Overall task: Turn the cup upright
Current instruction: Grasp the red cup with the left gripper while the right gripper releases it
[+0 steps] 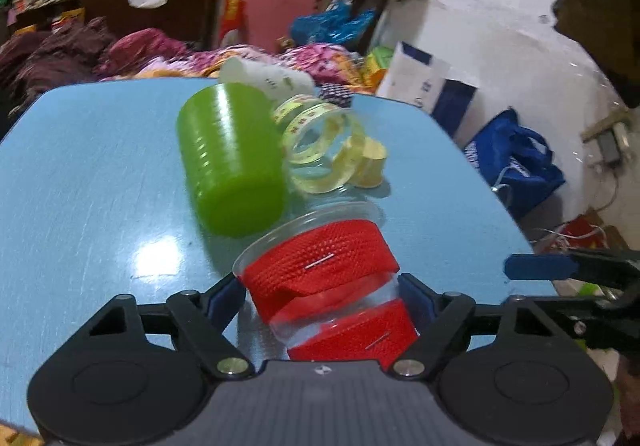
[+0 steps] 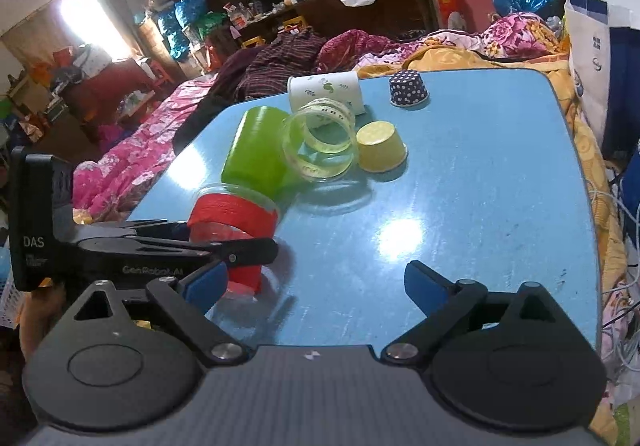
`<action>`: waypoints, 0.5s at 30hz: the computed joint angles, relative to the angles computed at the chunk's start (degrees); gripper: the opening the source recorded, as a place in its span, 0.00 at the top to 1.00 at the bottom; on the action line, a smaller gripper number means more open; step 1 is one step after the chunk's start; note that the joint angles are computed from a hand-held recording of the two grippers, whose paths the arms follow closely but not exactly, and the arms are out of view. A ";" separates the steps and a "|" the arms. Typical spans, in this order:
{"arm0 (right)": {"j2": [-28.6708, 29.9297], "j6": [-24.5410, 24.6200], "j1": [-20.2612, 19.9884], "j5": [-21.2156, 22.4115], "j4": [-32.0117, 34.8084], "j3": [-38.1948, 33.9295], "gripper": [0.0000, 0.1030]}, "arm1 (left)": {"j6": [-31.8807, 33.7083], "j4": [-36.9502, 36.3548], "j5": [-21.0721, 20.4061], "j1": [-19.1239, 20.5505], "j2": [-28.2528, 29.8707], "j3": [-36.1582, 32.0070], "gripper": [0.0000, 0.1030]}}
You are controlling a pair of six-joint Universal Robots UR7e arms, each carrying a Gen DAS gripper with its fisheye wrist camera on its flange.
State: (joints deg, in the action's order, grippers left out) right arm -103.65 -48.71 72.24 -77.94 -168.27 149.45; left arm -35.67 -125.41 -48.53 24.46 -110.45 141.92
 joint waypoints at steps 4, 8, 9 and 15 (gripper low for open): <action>-0.62 -0.02 -1.90 2.56 0.68 -0.03 0.06 | 4.51 -3.22 2.01 -1.83 -2.60 1.53 0.19; -1.61 -1.13 -4.92 7.59 0.90 1.11 0.05 | 16.16 -14.84 5.50 -3.26 -3.71 4.57 0.33; -1.65 -1.39 -5.29 8.37 0.29 1.67 0.04 | 18.99 -17.66 6.45 -3.47 -3.49 5.43 0.33; -1.02 -3.06 -6.69 11.69 -2.84 4.10 0.04 | 27.44 -32.88 6.29 -3.13 -1.81 10.40 0.33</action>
State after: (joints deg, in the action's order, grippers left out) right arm -104.67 -51.77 65.56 -66.25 -171.11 153.54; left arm -8.24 -158.29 -42.24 21.33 -112.26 152.32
